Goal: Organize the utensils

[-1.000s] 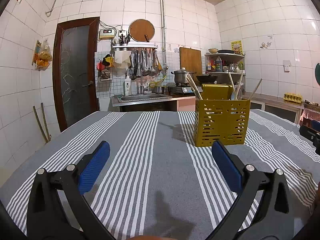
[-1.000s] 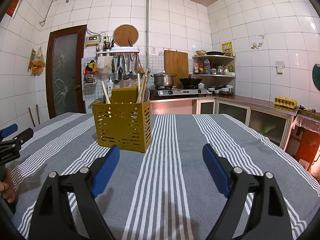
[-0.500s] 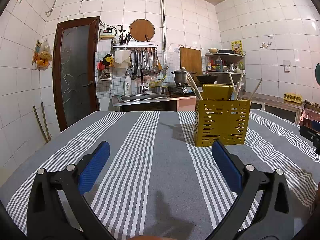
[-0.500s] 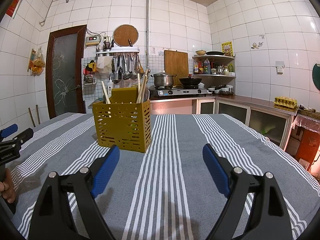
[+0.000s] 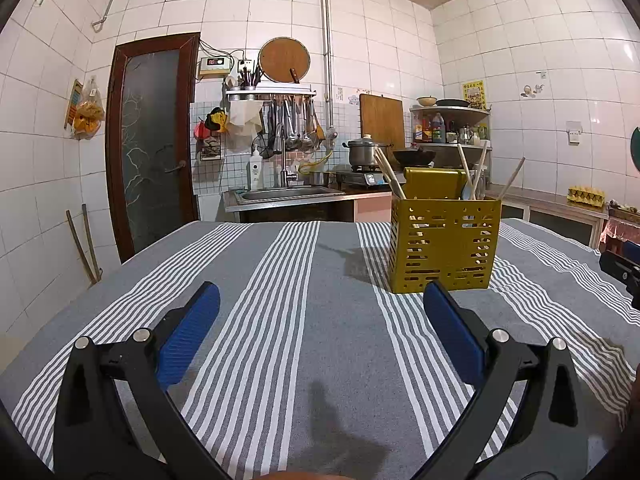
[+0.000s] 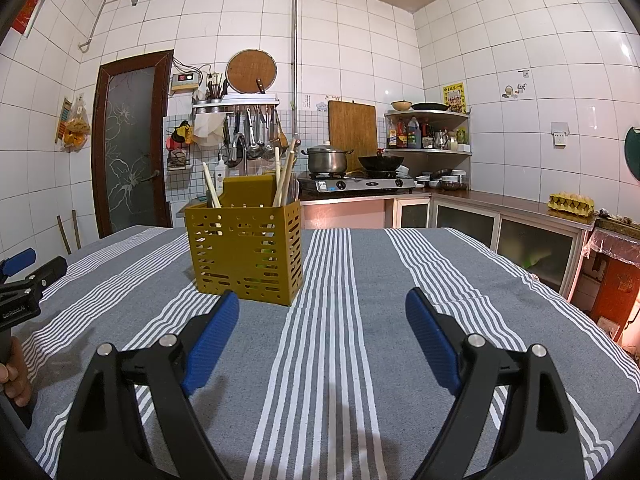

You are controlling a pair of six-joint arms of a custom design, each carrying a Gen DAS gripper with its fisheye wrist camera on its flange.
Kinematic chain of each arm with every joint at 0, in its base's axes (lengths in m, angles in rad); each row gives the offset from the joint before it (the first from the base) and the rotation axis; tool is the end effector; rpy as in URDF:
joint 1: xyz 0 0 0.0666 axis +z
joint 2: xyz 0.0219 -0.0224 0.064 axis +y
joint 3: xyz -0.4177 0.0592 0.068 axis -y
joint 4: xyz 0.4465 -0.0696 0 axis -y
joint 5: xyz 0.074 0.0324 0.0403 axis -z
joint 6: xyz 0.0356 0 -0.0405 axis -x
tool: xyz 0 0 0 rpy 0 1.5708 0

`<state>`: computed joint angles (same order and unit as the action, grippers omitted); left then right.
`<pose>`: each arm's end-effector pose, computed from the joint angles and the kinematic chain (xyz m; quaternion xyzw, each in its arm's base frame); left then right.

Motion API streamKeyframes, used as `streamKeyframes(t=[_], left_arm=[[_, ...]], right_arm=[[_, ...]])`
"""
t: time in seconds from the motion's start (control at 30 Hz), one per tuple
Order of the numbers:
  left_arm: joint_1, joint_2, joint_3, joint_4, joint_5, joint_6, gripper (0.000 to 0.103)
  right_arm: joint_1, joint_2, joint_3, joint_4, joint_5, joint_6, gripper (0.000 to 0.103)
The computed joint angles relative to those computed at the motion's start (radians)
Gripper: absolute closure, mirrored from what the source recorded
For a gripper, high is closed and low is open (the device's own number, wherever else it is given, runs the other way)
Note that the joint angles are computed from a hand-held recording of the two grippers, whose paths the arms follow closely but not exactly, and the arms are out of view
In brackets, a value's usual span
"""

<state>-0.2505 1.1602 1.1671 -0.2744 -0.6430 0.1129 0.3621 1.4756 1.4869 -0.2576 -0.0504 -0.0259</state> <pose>0.4536 -0.0944 0.5165 -0.1393 0.7657 0.1431 0.6113 0.5630 0.2148 0.5310 -0.1472 0.7747 0.1380 0.5993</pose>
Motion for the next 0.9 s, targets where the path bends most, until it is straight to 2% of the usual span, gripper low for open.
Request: streamKeyframes(t=[0.9], left_arm=[[-0.008,0.002,0.0,-0.003,-0.009,0.017,0.005]], right_arm=[[0.005,0.0,0.001,0.002,0.008,0.006,0.019]])
